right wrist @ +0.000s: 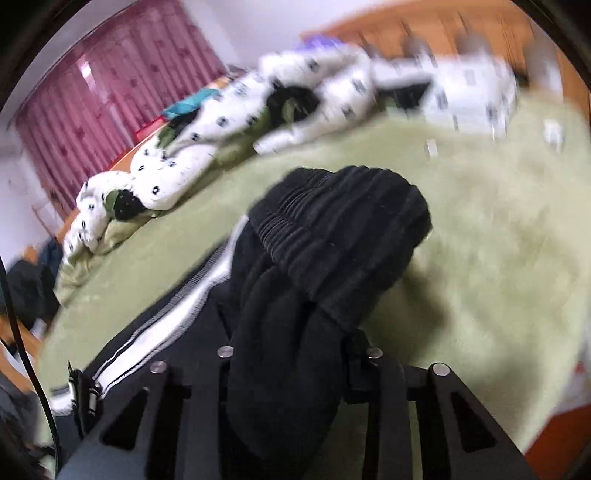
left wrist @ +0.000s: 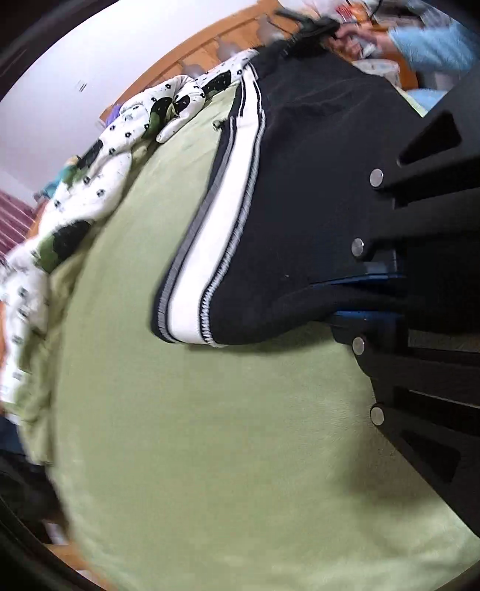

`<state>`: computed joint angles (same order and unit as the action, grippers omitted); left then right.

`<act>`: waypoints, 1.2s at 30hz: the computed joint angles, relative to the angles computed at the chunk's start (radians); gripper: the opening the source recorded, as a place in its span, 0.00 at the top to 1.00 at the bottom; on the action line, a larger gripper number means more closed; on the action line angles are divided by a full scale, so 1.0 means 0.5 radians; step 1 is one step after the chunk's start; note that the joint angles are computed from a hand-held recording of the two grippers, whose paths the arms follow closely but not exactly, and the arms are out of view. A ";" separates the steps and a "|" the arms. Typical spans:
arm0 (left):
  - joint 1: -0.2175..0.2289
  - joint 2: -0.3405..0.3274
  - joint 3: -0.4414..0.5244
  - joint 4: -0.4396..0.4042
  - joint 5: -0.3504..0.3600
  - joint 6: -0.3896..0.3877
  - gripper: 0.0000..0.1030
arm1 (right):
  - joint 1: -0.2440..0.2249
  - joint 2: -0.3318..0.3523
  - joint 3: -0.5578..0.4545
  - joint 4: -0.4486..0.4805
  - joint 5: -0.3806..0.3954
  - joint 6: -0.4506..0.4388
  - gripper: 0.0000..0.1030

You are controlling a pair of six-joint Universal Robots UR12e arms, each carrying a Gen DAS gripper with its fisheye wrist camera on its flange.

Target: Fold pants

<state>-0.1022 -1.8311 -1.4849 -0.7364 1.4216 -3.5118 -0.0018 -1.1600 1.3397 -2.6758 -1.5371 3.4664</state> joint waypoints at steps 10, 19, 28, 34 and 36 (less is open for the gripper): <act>0.035 0.001 0.147 0.151 -0.109 0.050 0.91 | 0.257 0.061 -0.411 -0.064 -0.119 -0.276 0.79; 0.213 0.164 0.113 0.163 0.181 0.197 0.90 | 0.411 0.239 -0.785 -0.029 0.197 -0.206 0.79; 0.410 0.231 -0.126 -0.054 0.260 0.043 0.90 | 0.446 0.367 -0.655 0.317 0.094 -0.191 0.80; 0.499 0.277 -0.295 -0.017 0.095 -0.015 0.79 | 0.328 0.367 -0.511 0.595 0.284 0.093 0.69; 0.506 0.300 -0.316 -0.045 0.114 0.026 0.78 | 0.343 0.350 -0.488 0.671 0.221 0.048 0.59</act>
<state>0.1511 -1.6810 -1.6428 -0.7590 1.4787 -3.4985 0.1699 -0.9853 1.0958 -2.3404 -1.4264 3.4903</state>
